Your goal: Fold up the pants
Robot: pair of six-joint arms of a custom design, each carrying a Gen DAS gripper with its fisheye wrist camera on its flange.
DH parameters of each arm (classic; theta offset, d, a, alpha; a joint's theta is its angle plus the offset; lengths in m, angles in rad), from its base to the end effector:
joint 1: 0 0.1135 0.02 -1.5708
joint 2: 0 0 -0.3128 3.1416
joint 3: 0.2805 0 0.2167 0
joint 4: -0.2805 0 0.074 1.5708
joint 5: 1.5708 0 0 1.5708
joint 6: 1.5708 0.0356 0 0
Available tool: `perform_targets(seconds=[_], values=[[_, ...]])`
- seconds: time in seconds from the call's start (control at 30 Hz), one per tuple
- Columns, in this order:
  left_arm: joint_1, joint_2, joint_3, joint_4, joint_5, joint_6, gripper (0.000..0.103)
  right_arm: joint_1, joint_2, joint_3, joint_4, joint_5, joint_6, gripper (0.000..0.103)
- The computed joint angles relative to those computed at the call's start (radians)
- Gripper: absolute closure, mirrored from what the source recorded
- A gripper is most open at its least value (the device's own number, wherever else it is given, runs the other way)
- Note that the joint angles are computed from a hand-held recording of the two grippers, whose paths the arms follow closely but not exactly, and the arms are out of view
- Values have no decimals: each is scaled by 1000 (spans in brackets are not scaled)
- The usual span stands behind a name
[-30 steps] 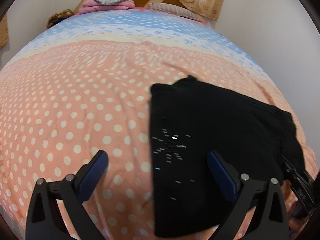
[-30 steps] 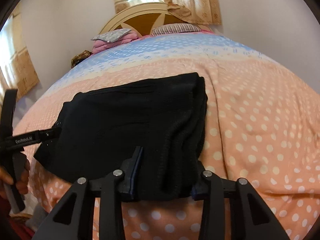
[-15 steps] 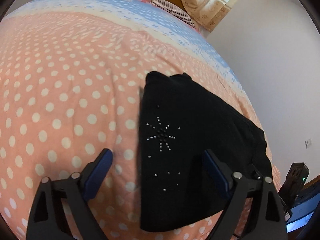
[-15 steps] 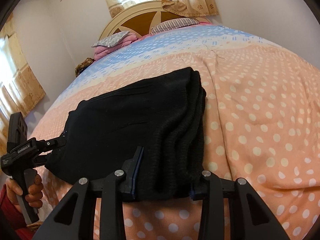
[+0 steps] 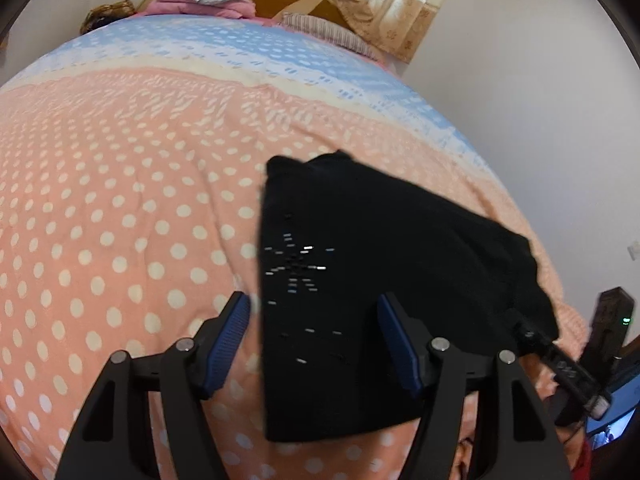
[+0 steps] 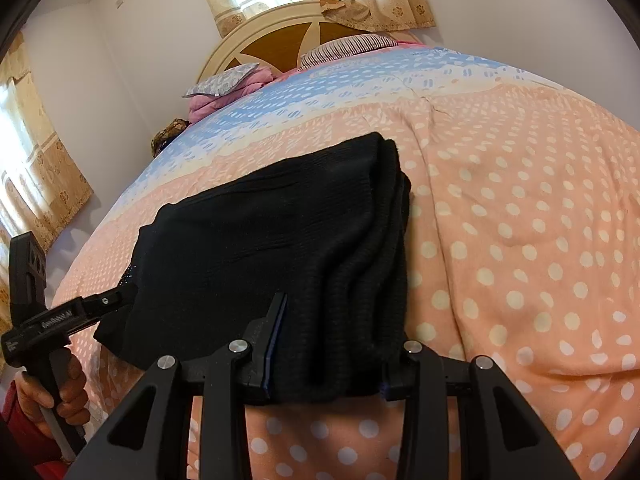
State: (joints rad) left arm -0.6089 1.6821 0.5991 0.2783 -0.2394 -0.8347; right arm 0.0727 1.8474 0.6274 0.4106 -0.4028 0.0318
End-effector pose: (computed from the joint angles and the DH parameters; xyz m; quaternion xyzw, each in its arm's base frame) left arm 0.2350 -0.1536 0.1903 -0.1481 0.9100 -0.1620 0.3517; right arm 0.3051 0.0362 0.1622 -0.0929 0.9079 0.2045 0.3539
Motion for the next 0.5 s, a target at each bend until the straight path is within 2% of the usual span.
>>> perform_targets(seconds=[0.1, 0.13, 0.23, 0.33, 0.43, 0.5], values=[[-54, 2, 21, -13, -65, 59, 40, -3, 0, 1, -2, -4, 1, 65], [-64, 8, 26, -14, -75, 76, 45, -4, 1, 2, -3, -6, 2, 65], [-77, 9, 2, 54, -85, 98, 45, -9, 3, 3, -6, -14, 3, 64], [-12, 24, -12, 54, -12, 38, 45, -13, 5, 5, -7, -20, 3, 64], [67, 9, -109, 202, 113, -63, 45, -18, 8, 9, -12, -25, 0, 64], [81, 2, -95, 169, 149, -78, 44, -21, 10, 11, -13, -33, 4, 64]])
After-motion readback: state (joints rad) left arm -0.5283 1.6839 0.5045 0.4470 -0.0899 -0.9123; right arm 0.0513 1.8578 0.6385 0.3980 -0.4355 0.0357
